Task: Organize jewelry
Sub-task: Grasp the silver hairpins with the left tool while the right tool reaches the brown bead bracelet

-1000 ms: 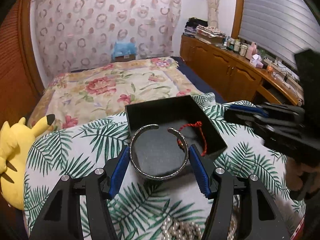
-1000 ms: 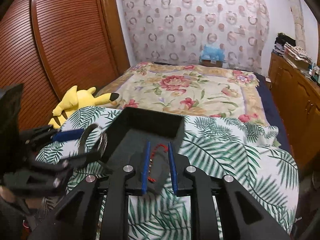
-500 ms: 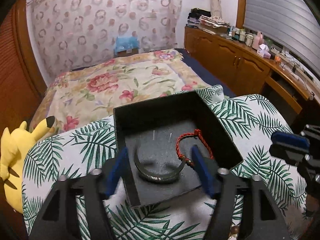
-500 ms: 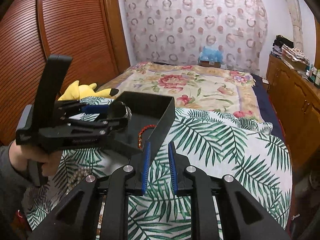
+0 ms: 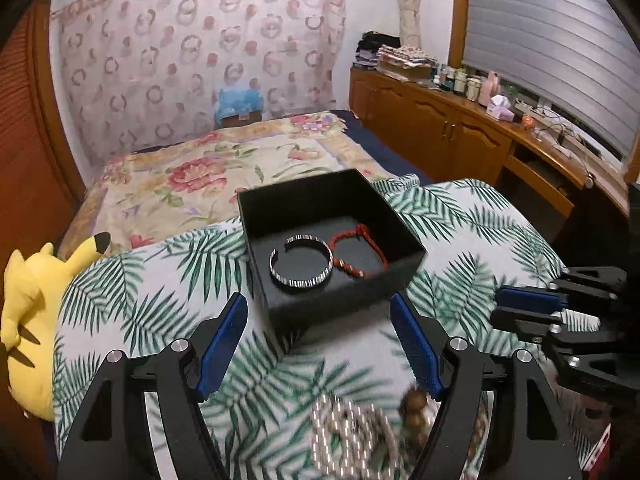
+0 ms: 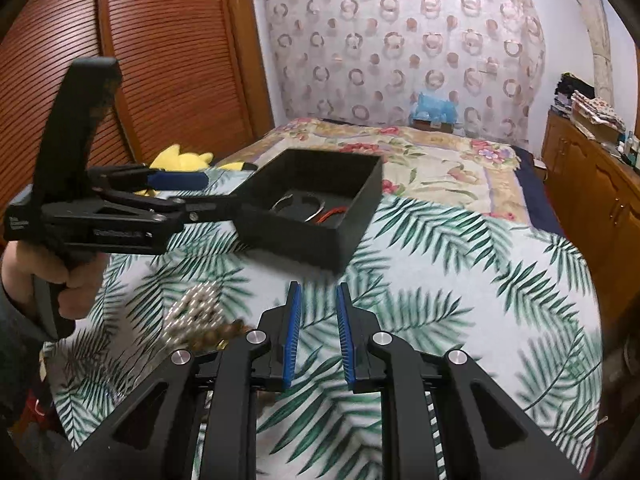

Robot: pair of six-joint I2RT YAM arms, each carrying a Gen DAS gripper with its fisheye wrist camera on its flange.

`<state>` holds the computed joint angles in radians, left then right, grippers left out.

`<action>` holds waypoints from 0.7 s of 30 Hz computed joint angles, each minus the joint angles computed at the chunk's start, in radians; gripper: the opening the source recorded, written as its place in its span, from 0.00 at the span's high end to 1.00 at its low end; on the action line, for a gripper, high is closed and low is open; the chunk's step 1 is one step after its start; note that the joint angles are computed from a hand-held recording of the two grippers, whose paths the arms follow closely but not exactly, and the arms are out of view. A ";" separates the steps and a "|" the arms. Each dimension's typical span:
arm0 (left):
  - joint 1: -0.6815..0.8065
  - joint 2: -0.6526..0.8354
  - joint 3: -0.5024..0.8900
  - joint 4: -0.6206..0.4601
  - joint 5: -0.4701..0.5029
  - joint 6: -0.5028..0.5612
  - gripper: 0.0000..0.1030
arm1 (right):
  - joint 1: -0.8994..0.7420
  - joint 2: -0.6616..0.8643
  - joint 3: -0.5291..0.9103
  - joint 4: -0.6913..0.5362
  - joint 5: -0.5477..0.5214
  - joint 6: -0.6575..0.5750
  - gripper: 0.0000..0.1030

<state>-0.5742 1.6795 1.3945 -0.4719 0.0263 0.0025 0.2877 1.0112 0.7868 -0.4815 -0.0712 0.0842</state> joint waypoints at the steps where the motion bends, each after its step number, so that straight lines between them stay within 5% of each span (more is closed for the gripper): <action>1: 0.000 -0.029 -0.038 0.011 0.000 0.003 0.31 | 0.022 0.004 -0.004 -0.003 0.015 0.005 0.81; 13: 0.009 -0.288 -0.415 0.094 0.044 -0.048 0.31 | 0.114 0.029 -0.046 -0.038 0.046 0.032 0.81; 21: 0.002 -0.356 -0.511 0.084 0.068 -0.086 0.31 | 0.122 0.053 -0.050 -0.028 0.061 0.047 0.81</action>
<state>-0.5721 1.3232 0.8835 -0.3884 0.0941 -0.0830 0.4102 1.0637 0.7373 -0.5090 -0.0099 0.1311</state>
